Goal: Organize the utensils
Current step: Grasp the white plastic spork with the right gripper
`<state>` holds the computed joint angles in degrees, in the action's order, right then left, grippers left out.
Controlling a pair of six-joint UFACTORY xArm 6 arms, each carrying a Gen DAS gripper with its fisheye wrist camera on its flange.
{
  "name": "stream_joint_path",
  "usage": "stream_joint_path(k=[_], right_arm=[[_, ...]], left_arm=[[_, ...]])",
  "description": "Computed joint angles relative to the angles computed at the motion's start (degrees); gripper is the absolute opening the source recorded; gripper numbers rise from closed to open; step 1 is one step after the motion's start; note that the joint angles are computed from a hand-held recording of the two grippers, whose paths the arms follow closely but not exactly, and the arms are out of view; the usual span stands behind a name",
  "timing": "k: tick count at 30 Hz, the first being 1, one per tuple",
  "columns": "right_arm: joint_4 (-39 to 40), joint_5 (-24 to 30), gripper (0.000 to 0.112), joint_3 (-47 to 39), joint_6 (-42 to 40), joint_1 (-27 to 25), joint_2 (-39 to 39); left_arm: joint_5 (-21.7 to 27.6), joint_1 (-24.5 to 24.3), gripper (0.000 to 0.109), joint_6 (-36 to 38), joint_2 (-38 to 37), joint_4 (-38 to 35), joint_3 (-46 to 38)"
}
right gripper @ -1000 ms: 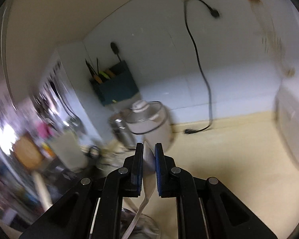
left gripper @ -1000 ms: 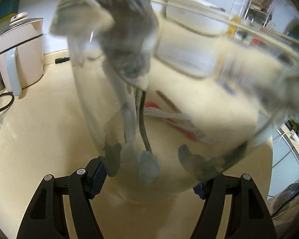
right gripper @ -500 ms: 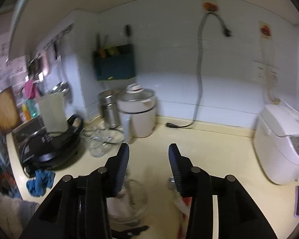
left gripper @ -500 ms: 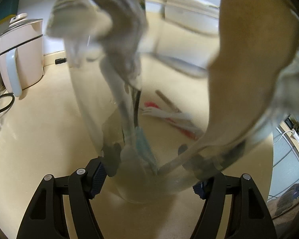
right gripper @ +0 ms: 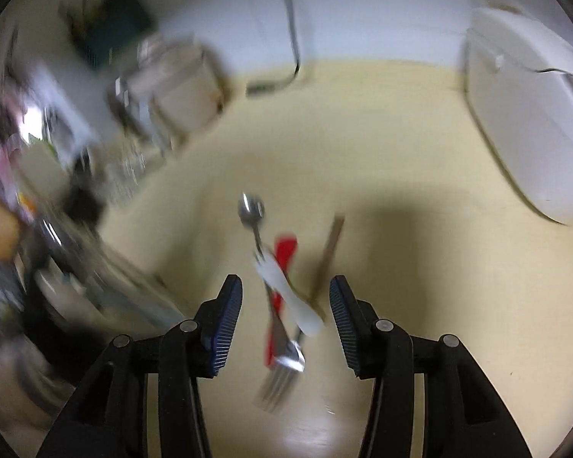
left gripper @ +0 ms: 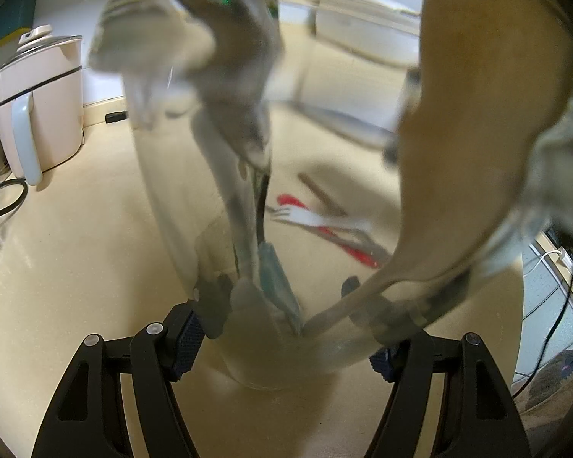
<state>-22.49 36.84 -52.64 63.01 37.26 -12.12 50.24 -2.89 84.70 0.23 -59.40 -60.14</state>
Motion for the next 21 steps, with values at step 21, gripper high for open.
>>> stream_joint_path(k=[21], right_arm=[[14.1,1.0,0.026,-17.5,-39.1,-3.6,22.0]], left_arm=[[0.0,0.0,0.075,-0.1,-0.1,0.0,0.1]])
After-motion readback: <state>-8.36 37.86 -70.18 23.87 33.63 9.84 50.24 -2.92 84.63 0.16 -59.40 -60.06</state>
